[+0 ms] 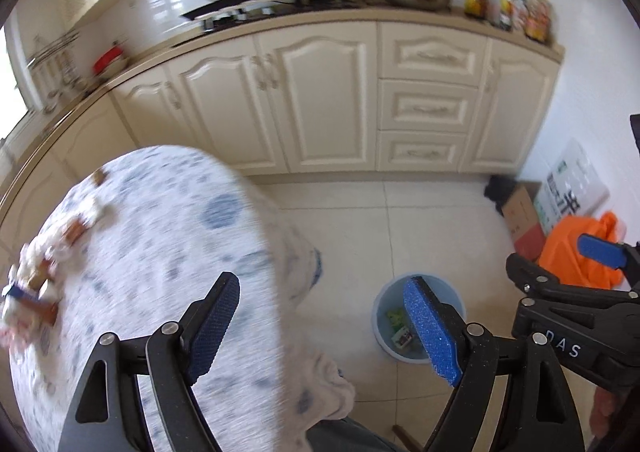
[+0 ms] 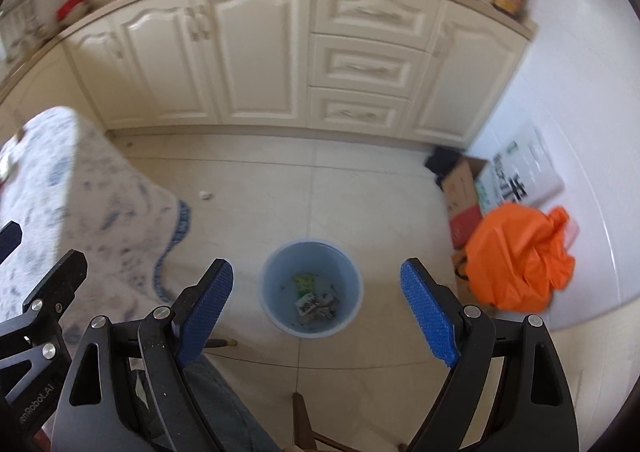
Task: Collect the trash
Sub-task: 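Move both open tools back over the table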
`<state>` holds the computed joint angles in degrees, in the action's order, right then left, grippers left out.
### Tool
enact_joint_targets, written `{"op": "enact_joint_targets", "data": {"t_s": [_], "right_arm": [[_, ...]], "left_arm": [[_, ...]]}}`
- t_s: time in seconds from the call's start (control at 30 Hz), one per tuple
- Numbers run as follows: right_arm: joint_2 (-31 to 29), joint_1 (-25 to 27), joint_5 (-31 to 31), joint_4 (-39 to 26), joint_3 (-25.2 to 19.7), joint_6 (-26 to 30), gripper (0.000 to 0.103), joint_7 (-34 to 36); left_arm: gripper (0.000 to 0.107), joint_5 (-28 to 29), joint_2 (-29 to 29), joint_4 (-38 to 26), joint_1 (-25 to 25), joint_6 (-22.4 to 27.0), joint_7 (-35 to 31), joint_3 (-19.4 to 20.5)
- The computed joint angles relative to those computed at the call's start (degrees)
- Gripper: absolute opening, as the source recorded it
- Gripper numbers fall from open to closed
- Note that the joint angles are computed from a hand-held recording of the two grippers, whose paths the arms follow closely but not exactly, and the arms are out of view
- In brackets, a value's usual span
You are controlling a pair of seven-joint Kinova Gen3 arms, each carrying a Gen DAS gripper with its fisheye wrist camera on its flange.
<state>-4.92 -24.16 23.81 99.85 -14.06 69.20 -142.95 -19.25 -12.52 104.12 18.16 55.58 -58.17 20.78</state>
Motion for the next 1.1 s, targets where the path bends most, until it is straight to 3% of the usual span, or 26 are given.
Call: {"op": "enact_joint_targets", "data": {"t_s": [0.17, 0.5, 0.7, 0.9, 1.1], "right_arm": [[2.26, -4.60, 1.68, -4.22, -3.12, -1.33, 0.088, 1.48], [6.02, -13.08, 2.09, -11.28, -4.09, -4.12, 0.091, 5.48], [9.55, -17.57, 2.49, -16.51, -3.94, -5.62, 0.091, 9.30], [15.04, -24.74, 5.30, -23.60, -3.07, -3.95, 0.093, 13.42], [18.89, -27.58, -1.24, -29.39, -1.84, -4.99, 0.093, 23.33]], "left_arm": [[0.086, 1.97, -8.87, 3.73, -3.83, 2.89, -0.03, -2.66], [0.086, 5.28, -20.51, 1.99, -13.67, 13.08, -4.11, -6.57], [0.086, 5.88, -24.63, -0.51, -20.35, 19.38, -6.89, -8.96], [0.086, 6.66, -25.78, -2.98, -24.47, 22.57, -10.35, -14.68], [0.087, 6.63, -26.28, -4.06, -27.68, 23.52, -13.04, -19.72]]}}
